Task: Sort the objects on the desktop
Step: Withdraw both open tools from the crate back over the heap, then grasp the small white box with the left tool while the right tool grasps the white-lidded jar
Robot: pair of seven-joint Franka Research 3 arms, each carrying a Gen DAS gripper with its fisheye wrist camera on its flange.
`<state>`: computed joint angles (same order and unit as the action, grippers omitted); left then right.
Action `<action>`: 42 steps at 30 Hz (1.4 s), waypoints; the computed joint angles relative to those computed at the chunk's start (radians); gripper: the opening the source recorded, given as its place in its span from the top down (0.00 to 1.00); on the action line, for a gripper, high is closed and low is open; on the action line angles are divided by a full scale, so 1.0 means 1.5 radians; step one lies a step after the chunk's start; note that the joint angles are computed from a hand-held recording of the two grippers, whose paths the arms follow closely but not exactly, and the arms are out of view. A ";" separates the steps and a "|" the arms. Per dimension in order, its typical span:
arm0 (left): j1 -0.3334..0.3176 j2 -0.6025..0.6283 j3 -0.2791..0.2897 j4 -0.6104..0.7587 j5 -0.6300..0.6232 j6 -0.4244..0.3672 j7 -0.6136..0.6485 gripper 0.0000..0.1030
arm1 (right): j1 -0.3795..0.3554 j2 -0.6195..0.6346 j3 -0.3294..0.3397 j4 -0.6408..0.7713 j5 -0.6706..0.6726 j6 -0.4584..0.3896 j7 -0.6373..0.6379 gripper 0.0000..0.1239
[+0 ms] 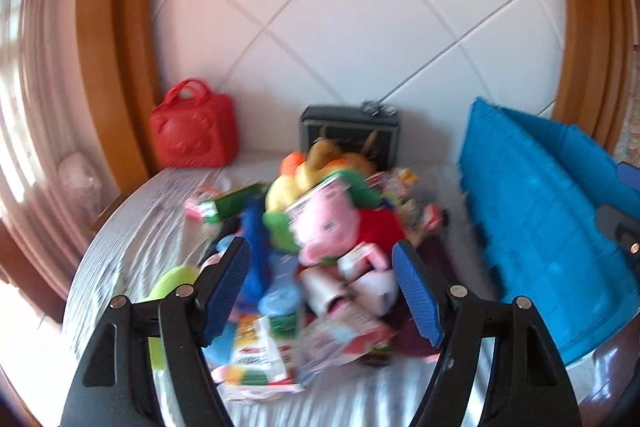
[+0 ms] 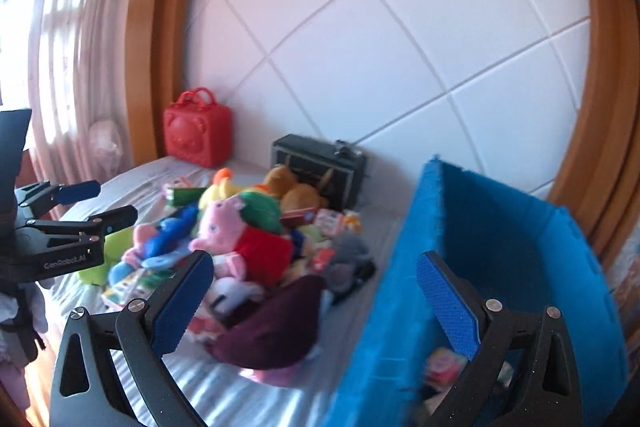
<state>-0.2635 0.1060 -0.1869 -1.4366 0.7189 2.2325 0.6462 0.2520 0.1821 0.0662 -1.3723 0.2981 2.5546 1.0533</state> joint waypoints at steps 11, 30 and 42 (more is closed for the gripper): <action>0.098 -0.176 0.017 -0.345 -0.082 0.052 0.006 0.29 | 0.063 0.053 0.004 -0.048 -0.080 -0.053 0.139 0.17; 0.115 -0.126 0.010 -0.495 -0.187 0.210 0.048 0.29 | 0.098 0.050 0.016 -0.187 -0.109 -0.068 0.233 0.17; 0.122 -0.112 0.022 -0.512 -0.173 0.251 0.030 0.55 | 0.111 0.078 0.053 -0.199 -0.025 -0.037 0.173 0.20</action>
